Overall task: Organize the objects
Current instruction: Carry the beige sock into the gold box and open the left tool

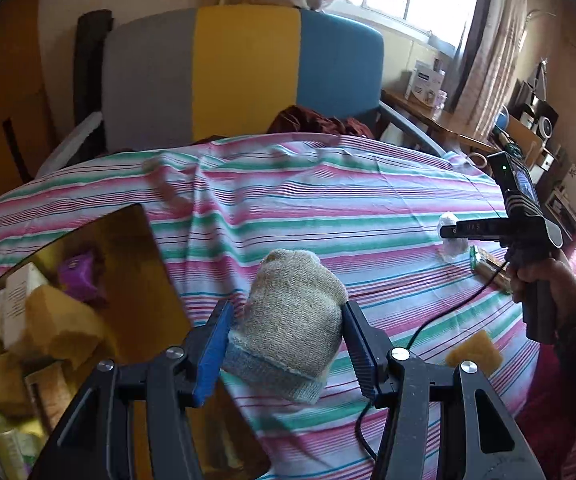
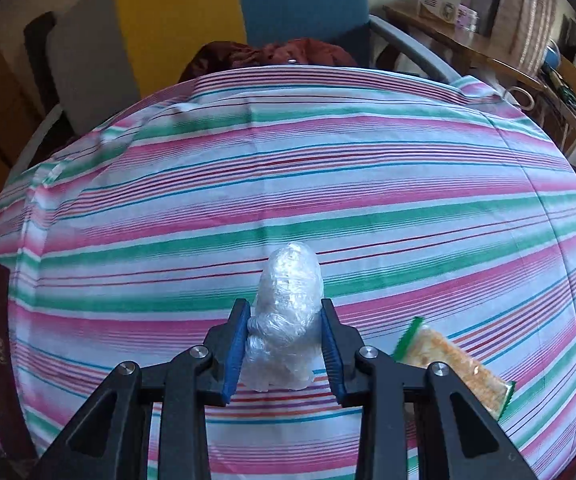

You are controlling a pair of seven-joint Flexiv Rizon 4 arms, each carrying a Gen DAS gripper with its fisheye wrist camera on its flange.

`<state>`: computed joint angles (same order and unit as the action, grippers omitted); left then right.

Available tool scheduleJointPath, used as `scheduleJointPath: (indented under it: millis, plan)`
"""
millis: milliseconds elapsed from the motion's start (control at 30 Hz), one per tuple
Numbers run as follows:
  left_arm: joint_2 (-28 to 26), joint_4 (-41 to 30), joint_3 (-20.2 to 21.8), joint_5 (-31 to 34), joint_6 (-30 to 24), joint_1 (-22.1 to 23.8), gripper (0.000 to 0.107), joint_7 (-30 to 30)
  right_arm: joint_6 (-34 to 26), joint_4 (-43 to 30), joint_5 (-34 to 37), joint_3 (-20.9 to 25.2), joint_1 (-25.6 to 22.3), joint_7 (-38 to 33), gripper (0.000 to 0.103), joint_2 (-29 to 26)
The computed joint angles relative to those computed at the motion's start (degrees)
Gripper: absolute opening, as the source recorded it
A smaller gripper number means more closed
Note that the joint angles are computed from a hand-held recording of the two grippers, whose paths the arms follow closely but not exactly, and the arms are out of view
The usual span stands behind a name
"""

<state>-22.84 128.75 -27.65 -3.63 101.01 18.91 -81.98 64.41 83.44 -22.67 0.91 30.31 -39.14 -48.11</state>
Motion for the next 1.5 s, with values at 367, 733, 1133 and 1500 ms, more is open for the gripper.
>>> scheduleJointPath:
  millis: [367,733,1133,1500]
  plan:
    - [4.55,6.73,-0.40,5.35,4.76,7.72,0.056,-5.44,-0.54,-7.07,1.35,5.45,5.49,-10.67,0.034,-4.11]
    - [5.11,9.09,5.24,9.99,6.83,7.52,0.056,-10.44,1.10,-4.61,1.09,3.69,7.46,-11.95,0.034,-4.66]
    - [4.31,9.03,7.33,11.41,7.19,6.92,0.056,-11.96,-0.03,-4.37,-0.65,2.49,8.64,-11.09,0.034,-4.58]
    - [4.10,9.07,10.21,10.02,6.71,4.19,0.056,-11.37,-0.24,-4.14,-1.28,2.27,8.94,-10.81,0.034,-4.37]
